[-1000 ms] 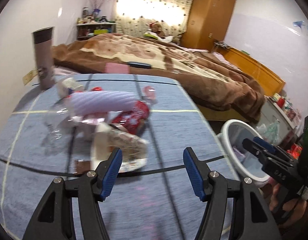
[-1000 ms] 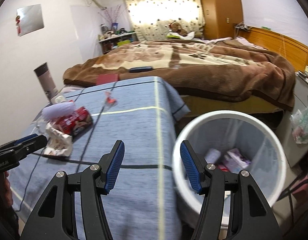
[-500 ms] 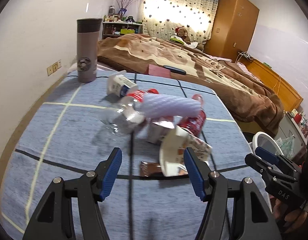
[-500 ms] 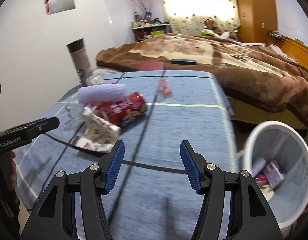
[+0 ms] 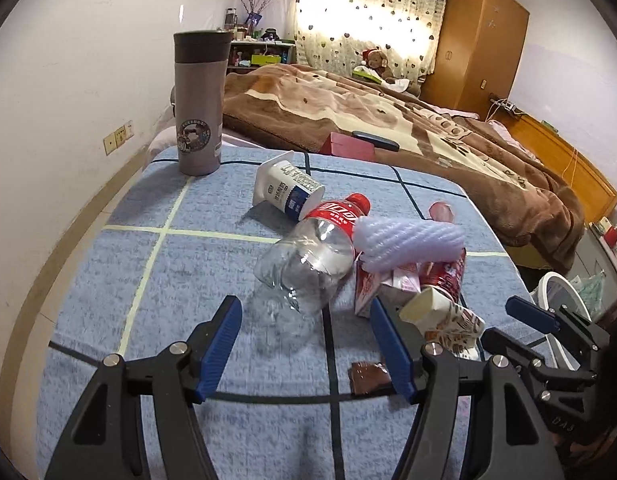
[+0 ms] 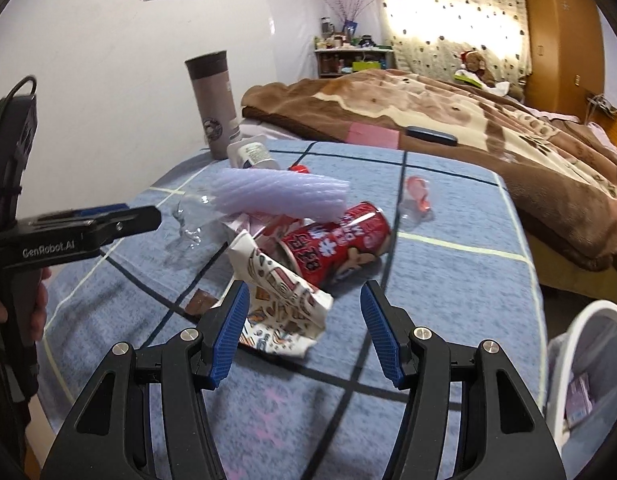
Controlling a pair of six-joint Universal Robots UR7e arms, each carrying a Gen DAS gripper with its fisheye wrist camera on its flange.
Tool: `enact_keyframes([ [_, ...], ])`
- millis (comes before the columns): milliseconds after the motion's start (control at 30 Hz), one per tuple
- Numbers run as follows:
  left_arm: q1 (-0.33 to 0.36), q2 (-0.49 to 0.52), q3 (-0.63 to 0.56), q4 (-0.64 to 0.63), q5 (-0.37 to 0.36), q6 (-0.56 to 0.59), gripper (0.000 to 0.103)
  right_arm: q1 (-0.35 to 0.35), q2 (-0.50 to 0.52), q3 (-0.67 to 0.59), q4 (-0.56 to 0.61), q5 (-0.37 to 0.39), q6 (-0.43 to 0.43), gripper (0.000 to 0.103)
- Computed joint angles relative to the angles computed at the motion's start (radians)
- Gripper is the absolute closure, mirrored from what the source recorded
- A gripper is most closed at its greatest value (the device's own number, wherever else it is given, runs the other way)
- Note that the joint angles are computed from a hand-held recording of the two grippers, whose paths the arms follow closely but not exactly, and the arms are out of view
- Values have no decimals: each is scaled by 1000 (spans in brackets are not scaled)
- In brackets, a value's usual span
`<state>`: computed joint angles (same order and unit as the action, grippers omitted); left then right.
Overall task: Collect trash
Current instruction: 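Grasp the printed paper cup with the right gripper while the left gripper approaches the plastic bottle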
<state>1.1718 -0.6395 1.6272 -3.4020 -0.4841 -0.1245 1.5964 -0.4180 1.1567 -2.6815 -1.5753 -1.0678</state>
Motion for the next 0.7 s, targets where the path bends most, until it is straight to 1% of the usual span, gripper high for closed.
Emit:
enact_keyframes([
  [133,21,-2,-19,25,-21,5,34,6,25,-36,27,-13,-23,43],
  [267,40,0,-47,63,-37,15,34,5,36,-61,72,-12,-13,43],
  [333,48,0,-62,80,-43,28,34,7,41,-67,82,-17,-26,44],
  [433,59,-1,-77,86,-66,45,34,12,51,-78,101,-36,-36,44],
  [500,64,5,-95,97,-63,61,34,15,55,-80,104,-49,-40,44],
  [567,69,10,-114,121,-54,70,34,16,52,-74,105,-50,-43,54],
  [600,72,10,-117,123,-58,69,34,16,50,-73,114,-52,-41,63],
  [700,81,8,-124,132,-86,69,34,16,44,-60,107,-69,-38,69],
])
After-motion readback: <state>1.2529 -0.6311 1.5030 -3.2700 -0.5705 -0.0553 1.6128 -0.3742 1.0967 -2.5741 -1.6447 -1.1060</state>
